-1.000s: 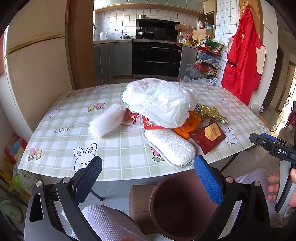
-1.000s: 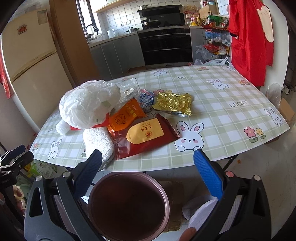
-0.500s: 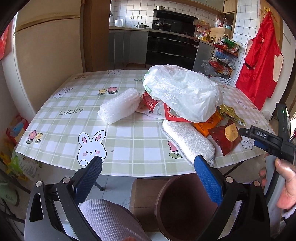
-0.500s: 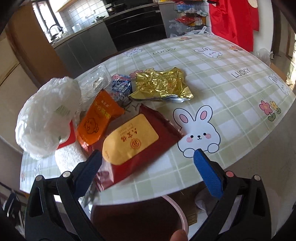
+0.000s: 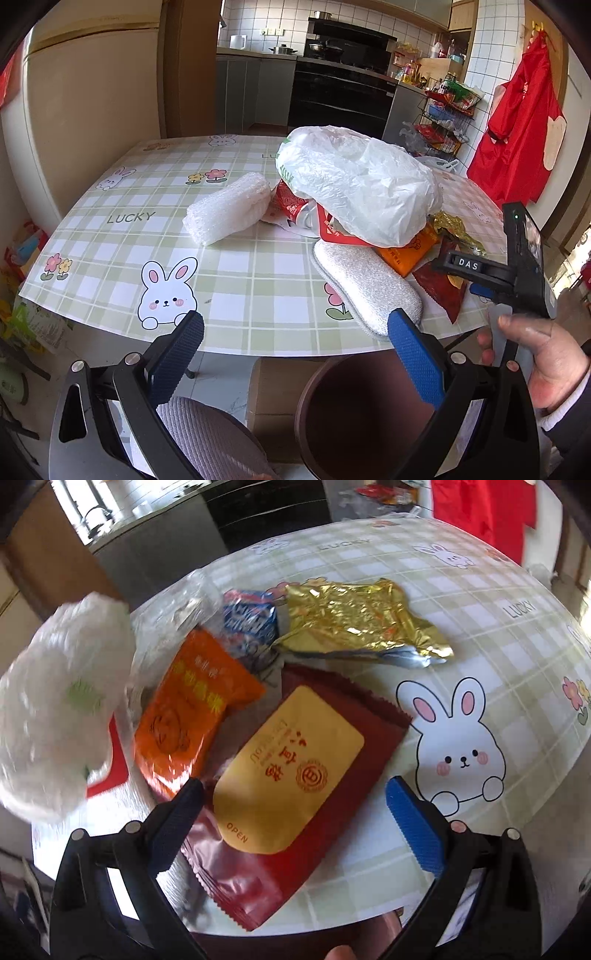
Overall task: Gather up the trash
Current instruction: 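Reach the right gripper to the red packet with yellow label and close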
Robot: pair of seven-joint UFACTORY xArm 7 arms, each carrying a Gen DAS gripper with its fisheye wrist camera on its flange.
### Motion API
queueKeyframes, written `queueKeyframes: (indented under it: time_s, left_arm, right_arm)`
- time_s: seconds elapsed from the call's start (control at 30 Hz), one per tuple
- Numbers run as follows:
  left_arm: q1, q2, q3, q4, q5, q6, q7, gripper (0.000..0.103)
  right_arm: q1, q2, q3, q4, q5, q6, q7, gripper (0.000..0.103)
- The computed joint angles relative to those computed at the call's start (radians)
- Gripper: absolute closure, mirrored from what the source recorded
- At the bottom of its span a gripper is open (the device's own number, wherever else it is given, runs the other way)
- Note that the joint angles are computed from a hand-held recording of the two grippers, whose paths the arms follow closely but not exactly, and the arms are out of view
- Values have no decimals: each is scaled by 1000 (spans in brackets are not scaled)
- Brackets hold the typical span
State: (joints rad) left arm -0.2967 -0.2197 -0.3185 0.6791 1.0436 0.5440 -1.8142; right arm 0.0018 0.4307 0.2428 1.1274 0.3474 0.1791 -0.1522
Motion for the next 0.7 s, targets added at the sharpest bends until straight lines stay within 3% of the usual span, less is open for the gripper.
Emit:
queueKeyframes:
  time_s: [0.07, 0.3, 0.47, 0.57, 0.7]
  left_arm:
    - [6, -3, -2, -6, 28, -18, -35, 5]
    - [17, 4, 6, -10, 63, -72, -85, 5]
    - [11, 34, 4, 8, 78, -79, -99, 7]
    - [-4, 68, 16, 28, 54, -79, -79, 17]
    - [-23, 111, 37, 49, 37, -99, -72, 21]
  right_arm:
    - [-63, -7, 66, -28, 43, -31, -75, 8]
    - [-298, -30, 300, -96, 253, -47, -406, 35]
    - [-385, -62, 373, -133, 414, -40, -584, 45]
    - [-441, -79, 415, -153, 529, -27, -712, 48]
    - [-483, -99, 437, -165, 661, 4, -868, 54]
